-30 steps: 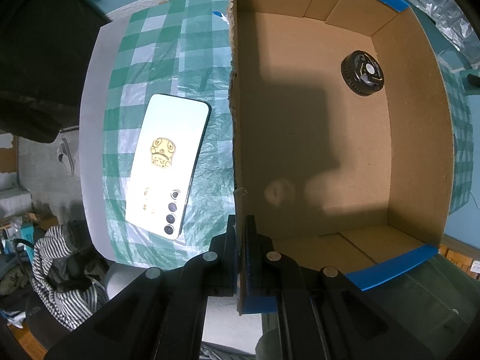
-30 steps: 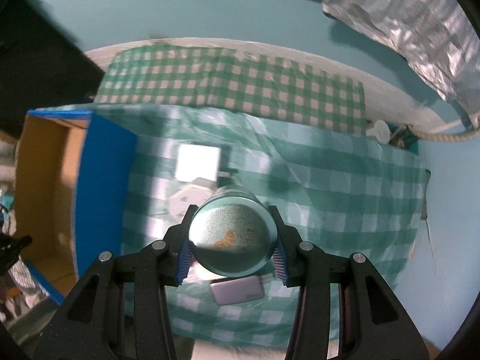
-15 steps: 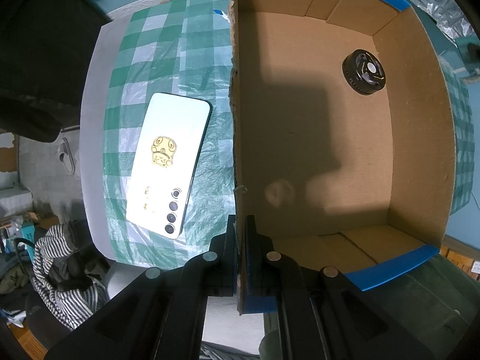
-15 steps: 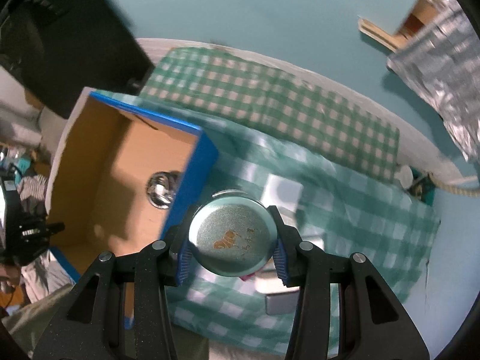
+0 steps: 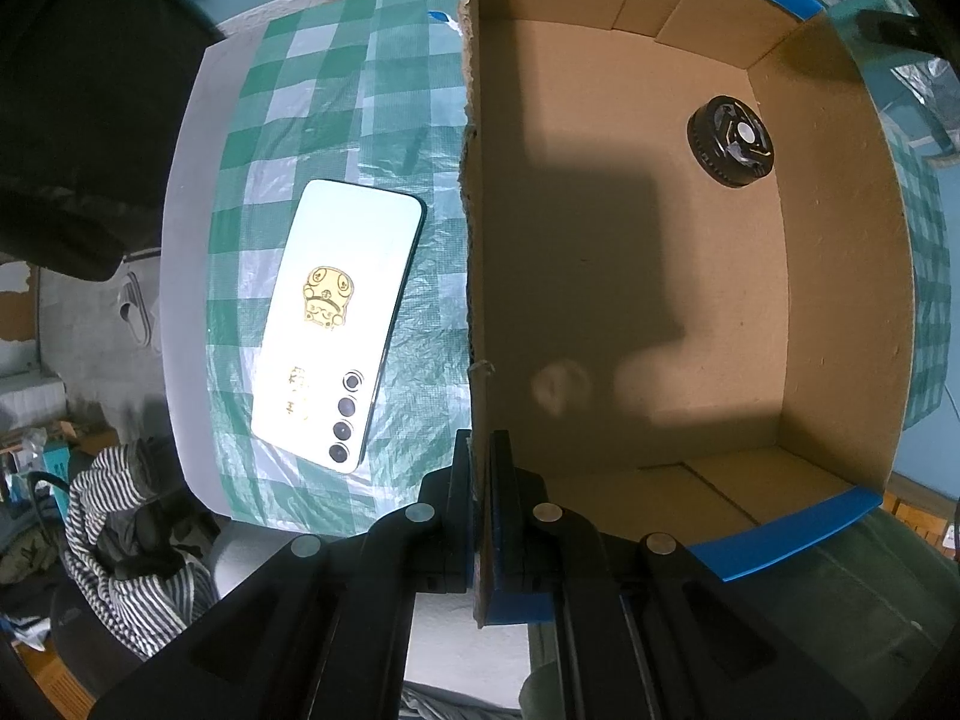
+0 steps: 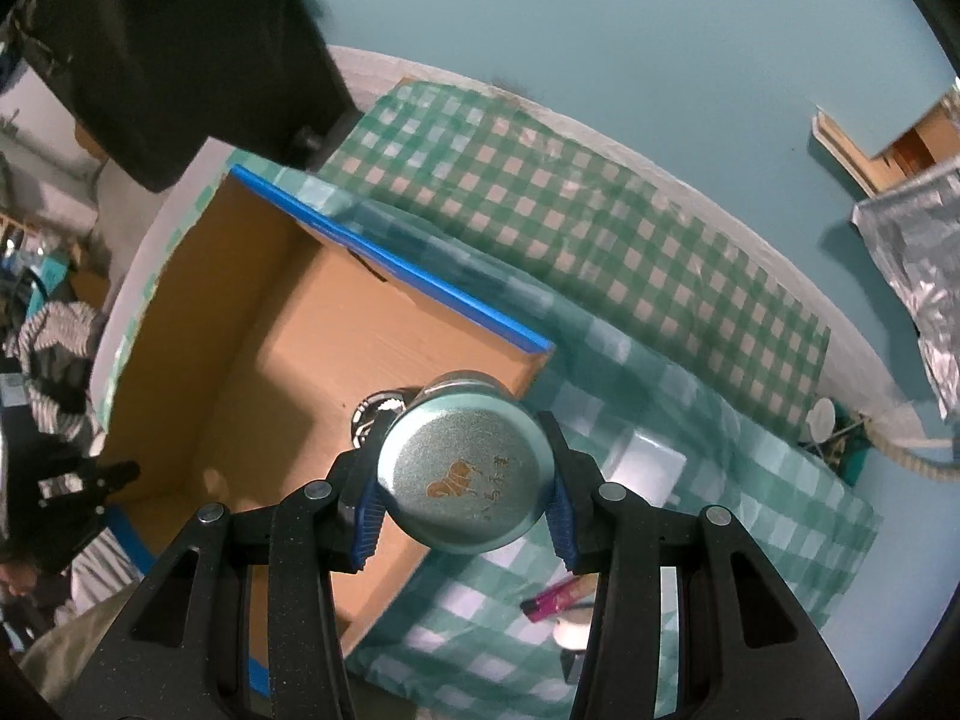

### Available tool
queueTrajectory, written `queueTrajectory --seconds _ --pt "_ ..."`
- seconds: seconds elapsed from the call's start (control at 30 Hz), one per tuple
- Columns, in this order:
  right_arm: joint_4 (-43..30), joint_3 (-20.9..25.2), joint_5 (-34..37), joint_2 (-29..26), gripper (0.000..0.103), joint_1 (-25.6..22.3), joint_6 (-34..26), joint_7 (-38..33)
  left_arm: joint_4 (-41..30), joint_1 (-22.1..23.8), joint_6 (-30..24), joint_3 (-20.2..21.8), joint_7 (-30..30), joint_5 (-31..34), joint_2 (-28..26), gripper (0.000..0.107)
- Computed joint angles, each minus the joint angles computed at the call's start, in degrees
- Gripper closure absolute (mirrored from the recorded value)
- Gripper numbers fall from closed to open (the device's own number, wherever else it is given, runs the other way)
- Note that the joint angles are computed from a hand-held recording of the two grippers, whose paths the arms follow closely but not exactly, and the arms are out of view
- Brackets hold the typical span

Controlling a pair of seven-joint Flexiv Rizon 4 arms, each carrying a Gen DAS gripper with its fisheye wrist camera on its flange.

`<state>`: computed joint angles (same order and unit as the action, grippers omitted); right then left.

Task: Organize rigid objects
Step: 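Carry the green tin with the right gripper into the box beside the fan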

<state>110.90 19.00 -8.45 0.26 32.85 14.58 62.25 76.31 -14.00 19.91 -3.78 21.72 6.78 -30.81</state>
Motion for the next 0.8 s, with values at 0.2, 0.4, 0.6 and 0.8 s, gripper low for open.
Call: queueTrajectory --seconds 0.2,0.4,0.6,0.8 --pt "2.2 -0.8 0.1 -0.5 0.059 -1.2 3.8 -2.9 -0.2 -0.2 -0.1 0.1 -0.4 0.2 -0.1 0.103" --pt "4.4 -1.2 0.2 -0.6 0.059 -2.2 7.0 -4.7 -0.2 -0.1 -0.1 0.1 -0.4 0.2 -0.1 0.103" --pt "6.3 -1.6 0.0 -1.0 0.059 -3.0 10.2 -5.6 -0.2 -0.1 0.1 0.1 -0.4 0.1 -0.2 0.103" --pt "7.9 -1.9 0.5 -1.5 0.059 -3.6 13.3 -6.1 -0.3 -0.1 0.0 0.1 -0.5 0.1 -0.3 0.103"
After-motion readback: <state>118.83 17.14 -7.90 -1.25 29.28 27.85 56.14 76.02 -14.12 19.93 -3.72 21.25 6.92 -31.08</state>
